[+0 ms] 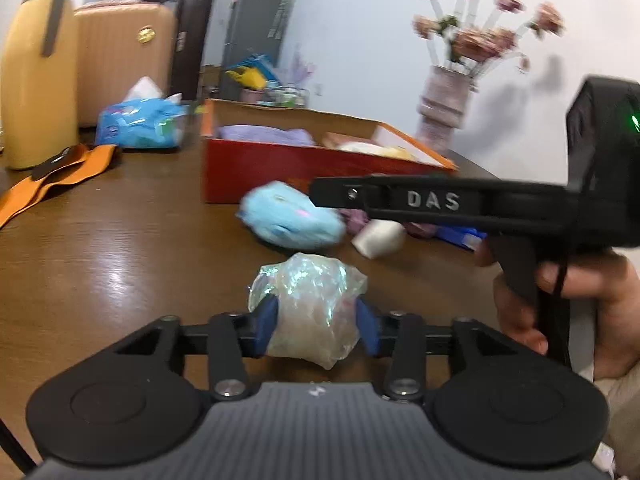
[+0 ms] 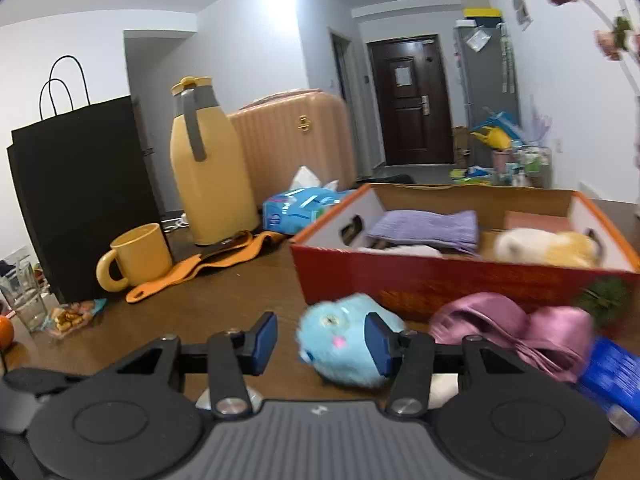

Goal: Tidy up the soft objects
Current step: 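Close the left gripper on the clear plastic bag while the right gripper grasps it too, then carry the clear plastic bag into the box and open both grippers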

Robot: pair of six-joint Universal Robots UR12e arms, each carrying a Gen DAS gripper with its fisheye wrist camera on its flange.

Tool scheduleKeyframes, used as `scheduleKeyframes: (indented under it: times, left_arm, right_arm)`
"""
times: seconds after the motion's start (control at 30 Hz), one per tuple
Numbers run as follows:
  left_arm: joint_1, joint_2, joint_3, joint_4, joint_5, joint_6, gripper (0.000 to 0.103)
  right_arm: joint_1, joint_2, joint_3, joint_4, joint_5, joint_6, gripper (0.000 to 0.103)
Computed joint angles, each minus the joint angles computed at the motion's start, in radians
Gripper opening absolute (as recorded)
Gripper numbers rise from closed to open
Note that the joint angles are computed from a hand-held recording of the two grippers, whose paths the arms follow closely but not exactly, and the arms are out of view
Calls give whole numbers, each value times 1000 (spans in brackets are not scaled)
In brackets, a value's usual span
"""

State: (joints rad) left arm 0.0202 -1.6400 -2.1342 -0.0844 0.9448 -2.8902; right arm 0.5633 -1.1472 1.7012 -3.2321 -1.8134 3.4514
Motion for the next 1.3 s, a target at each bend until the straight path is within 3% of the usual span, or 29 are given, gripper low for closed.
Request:
scheduleKeyframes:
  times: [0.07,0.1,0.13,0.2,0.3,0.43,0.53,0.7,0.77,0.83,0.87,0.97,1.03,1.1,1.3]
  left_arm:
    - [0,9,-14,9,-45,25,54]
    - [6,15,-16,-9,-84,40,62]
    - [21,21,-16,-42,-153,67,74]
    - [51,27,-20,-63,-256,85,80]
    - [78,21,-25,-18,-298,18,80]
    - [79,20,-7,-136,-251,-49,73]
    - [73,31,-2,-230,-248,-21,72]
    - [69,31,-19,-160,-292,-33,70]
    - [59,22,-14,-141,-299,-57,66]
    - [43,20,0,-184,-282,-55,52]
    - [39,19,3,-201,-283,-47,50]
    - [35,20,1,-239,-298,-29,37]
    - [34,27,-9,-240,-299,0,20]
    - [34,36,-17,-242,-292,22,15]
    - [35,50,-26,-234,-268,23,7]
  right_arm:
    - [14,-27,41,-8,-59,18,48]
    - [19,-38,56,-8,-84,29,48]
    - [25,-54,77,-5,-113,46,48]
    - [37,-83,113,-5,-166,82,49]
    - [52,-121,172,-25,-222,149,49]
    - [63,-159,243,-59,-212,254,49]
    - [65,-179,278,-72,-181,315,49]
    - [64,-208,322,-88,-137,418,49]
    - [67,-208,329,-117,-110,436,48]
    - [69,-203,329,-127,-90,453,48]
    - [68,-200,327,-128,-75,470,47]
    - [66,-186,326,-138,-49,522,37]
    - [68,-178,320,-123,-61,548,27]
    - [61,-173,321,-128,-35,561,13]
    - [65,-165,312,-140,-32,535,6]
